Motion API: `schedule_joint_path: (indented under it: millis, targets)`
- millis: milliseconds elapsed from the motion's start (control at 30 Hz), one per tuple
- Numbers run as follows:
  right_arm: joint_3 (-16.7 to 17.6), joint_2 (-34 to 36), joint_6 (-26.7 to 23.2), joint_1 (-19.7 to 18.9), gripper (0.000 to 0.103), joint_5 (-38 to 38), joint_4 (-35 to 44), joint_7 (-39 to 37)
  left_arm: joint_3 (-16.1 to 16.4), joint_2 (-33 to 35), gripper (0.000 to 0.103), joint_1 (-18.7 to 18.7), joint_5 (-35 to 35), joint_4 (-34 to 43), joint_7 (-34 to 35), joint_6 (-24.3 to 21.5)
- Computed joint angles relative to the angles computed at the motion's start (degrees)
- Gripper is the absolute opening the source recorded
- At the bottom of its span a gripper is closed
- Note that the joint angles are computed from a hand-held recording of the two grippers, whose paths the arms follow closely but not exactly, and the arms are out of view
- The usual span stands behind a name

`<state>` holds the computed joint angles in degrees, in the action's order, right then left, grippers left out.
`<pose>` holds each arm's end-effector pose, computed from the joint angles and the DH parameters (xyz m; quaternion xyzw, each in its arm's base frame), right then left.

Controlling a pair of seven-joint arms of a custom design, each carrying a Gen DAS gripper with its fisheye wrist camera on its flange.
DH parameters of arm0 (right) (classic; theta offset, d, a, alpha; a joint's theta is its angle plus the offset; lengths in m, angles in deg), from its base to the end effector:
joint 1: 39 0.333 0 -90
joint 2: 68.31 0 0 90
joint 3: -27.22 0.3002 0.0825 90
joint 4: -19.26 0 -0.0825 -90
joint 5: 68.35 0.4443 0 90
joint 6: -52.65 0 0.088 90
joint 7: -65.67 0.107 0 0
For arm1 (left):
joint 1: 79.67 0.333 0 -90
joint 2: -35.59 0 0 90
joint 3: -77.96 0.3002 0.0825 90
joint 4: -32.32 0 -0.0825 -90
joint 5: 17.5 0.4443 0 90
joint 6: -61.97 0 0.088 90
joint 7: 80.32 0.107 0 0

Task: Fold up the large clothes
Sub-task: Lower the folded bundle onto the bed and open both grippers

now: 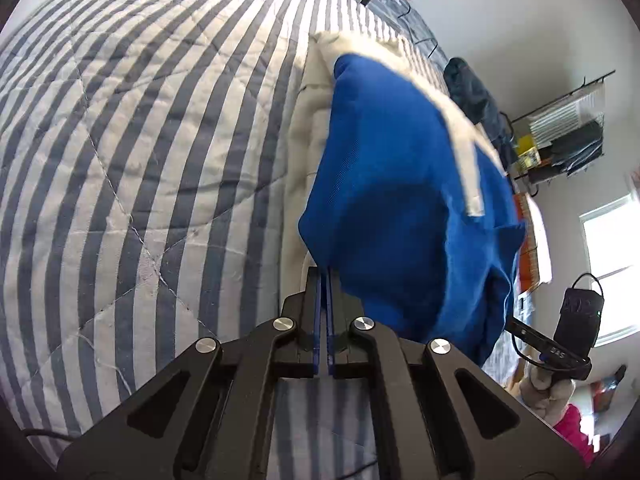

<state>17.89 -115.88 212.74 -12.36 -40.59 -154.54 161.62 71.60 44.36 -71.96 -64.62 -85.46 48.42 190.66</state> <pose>0.3562 0.1064 0.3511 -0.5982 0.7287 0.0274 0.3321 0.6311 -0.0054 0.3234 0.6241 -0.7106 0.3008 0.1227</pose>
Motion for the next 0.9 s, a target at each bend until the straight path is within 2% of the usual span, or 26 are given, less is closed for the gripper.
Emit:
schedule_joint_path:
  millis: [100,133,167,233,333,367,467,567,633,700,800,900]
  targets:
    - [1.3,1.8,-0.5,-0.6,0.001,-1.3,1.2,0.2,-0.2,-2.0,0.000,-0.8,1.2,-1.7,1.0,1.9]
    - [1.1,0.7,-1.8,-0.8,0.004,-1.5,1.5,0.0,-0.3,-2.3,0.000,-1.3,2.4,-1.4,0.6,2.0]
    - [1.8,-0.1,-3.3,-1.7,0.012,-2.2,1.8,0.4,-0.1,-3.5,0.000,-1.6,3.6,-2.2,0.6,2.9]
    - [5.5,-4.3,-7.5,-5.2,0.021,-5.7,1.7,2.5,0.1,-4.7,0.000,-2.1,4.7,-1.9,0.2,3.6]
    - [10.4,-10.3,-9.4,-8.6,0.035,-11.4,0.6,5.2,0.9,-8.3,0.000,-2.4,2.8,-3.6,2.7,5.0]
    - [11.3,-11.4,-9.5,-9.1,0.036,-13.0,0.7,5.9,0.9,-9.4,0.000,-2.9,1.9,-3.9,4.1,6.6]
    - [13.3,-9.9,-6.1,-11.0,0.036,-18.0,1.8,7.3,0.8,-9.5,0.000,-4.6,2.4,-2.6,5.5,10.7]
    - [16.2,-3.2,1.5,-13.9,0.036,-22.7,4.9,10.1,-0.2,-7.0,0.000,-6.5,2.9,0.3,4.8,15.9]
    - [15.6,3.0,5.1,-14.7,0.035,-24.8,8.6,10.0,-0.8,-5.1,0.000,-7.1,3.7,2.2,5.6,18.5]
    - [13.5,8.3,5.4,-14.5,0.033,-26.1,12.6,8.2,-1.5,-2.4,0.000,-7.5,5.2,4.8,3.8,19.7]
    - [9.0,16.8,4.0,-11.6,0.030,-24.5,19.5,4.2,-2.5,3.2,0.000,-7.5,8.8,10.8,-1.3,16.6]
    - [8.1,22.6,4.8,-11.1,0.030,-22.4,23.6,2.8,-3.6,8.3,0.000,-7.2,12.8,15.9,-5.5,14.3]
